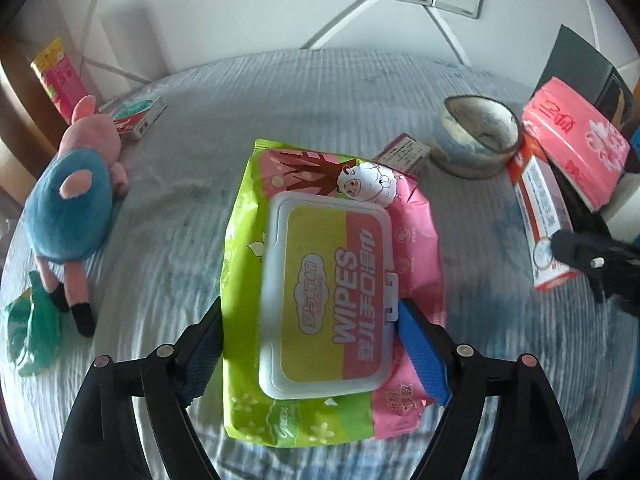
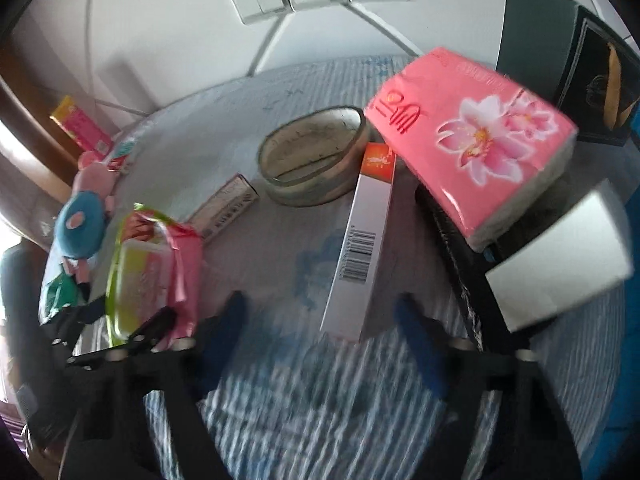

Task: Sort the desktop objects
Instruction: 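Grasp the pink-green wipes pack with the left tool while the right tool grasps the white-orange box, then carry the wipes pack and white box into the blue crate and open both tools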

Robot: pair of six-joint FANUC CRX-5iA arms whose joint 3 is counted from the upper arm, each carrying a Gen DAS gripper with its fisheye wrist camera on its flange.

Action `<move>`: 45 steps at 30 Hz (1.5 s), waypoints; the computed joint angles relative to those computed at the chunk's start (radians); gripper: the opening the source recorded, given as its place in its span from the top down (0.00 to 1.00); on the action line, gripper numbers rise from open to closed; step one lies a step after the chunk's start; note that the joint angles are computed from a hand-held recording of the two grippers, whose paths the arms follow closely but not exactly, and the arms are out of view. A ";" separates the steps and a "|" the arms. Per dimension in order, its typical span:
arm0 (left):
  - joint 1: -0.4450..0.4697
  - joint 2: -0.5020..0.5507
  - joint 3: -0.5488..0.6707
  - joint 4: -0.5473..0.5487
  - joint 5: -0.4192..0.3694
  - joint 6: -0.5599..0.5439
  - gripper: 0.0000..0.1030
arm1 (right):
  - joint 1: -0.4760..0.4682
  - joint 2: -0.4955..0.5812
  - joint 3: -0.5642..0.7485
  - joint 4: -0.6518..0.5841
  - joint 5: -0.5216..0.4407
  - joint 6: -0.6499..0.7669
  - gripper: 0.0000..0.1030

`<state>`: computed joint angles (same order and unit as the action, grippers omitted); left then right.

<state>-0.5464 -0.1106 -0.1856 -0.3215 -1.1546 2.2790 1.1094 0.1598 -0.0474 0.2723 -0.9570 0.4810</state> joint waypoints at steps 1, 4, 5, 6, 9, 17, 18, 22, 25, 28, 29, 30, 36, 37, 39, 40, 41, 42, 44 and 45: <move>0.006 0.003 0.001 0.005 0.010 -0.002 0.19 | -0.007 0.015 0.009 -0.006 -0.004 0.004 0.44; 0.006 0.016 0.018 0.011 0.018 0.004 0.18 | -0.025 0.046 0.019 -0.014 0.005 0.008 0.44; 0.009 0.018 0.019 0.014 0.025 0.004 0.18 | -0.027 0.052 0.020 -0.008 0.006 0.004 0.44; 0.011 0.020 0.019 0.017 0.032 0.004 0.18 | -0.029 0.058 0.020 -0.002 0.008 0.001 0.44; 0.015 0.018 0.011 0.020 0.050 0.004 0.17 | -0.042 0.078 0.028 0.004 0.015 -0.003 0.44; 0.101 -0.008 -0.056 0.083 0.137 -0.048 0.23 | -0.051 0.118 0.059 -0.001 0.013 0.040 0.45; 0.097 -0.014 -0.060 0.084 0.134 -0.042 0.24 | -0.046 0.123 0.069 -0.003 -0.005 0.053 0.53; 0.074 -0.045 -0.080 0.085 0.105 -0.019 0.31 | -0.032 0.093 0.046 -0.034 -0.002 0.062 0.66; 0.053 -0.069 -0.095 0.085 0.079 -0.001 0.34 | -0.013 0.058 0.019 -0.061 -0.009 0.061 0.75; 0.014 -0.096 -0.106 0.081 0.037 0.031 0.36 | 0.011 0.027 -0.001 -0.091 -0.011 0.063 0.77; 0.000 -0.104 -0.108 0.079 0.023 0.039 0.36 | 0.019 0.016 -0.007 -0.105 -0.011 0.063 0.77; -0.016 -0.113 -0.111 0.079 0.010 0.047 0.37 | 0.032 0.004 -0.016 -0.109 -0.017 0.055 0.77; -0.120 -0.160 -0.106 0.047 -0.064 0.130 0.37 | 0.120 -0.088 -0.090 -0.084 -0.040 -0.005 0.78; -0.130 -0.166 -0.103 0.043 -0.071 0.138 0.37 | 0.133 -0.100 -0.095 -0.074 -0.048 -0.016 0.78; -0.155 -0.185 -0.093 0.029 -0.089 0.159 0.38 | 0.158 -0.125 -0.105 -0.052 -0.065 -0.040 0.78; -0.171 -0.191 -0.079 0.012 -0.103 0.167 0.38 | 0.173 -0.125 -0.099 -0.033 -0.073 -0.062 0.78; -0.188 -0.197 -0.063 -0.005 -0.117 0.175 0.38 | 0.188 -0.140 -0.104 -0.010 -0.084 -0.084 0.78; -0.206 -0.202 -0.047 -0.023 -0.132 0.183 0.38 | 0.203 -0.147 -0.103 0.015 -0.092 -0.106 0.78; -0.256 -0.209 -0.001 -0.070 -0.168 0.202 0.38 | 0.233 -0.167 -0.102 0.066 -0.114 -0.147 0.78; -0.294 -0.210 0.032 -0.103 -0.190 0.216 0.38 | 0.249 -0.179 -0.101 0.096 -0.131 -0.165 0.78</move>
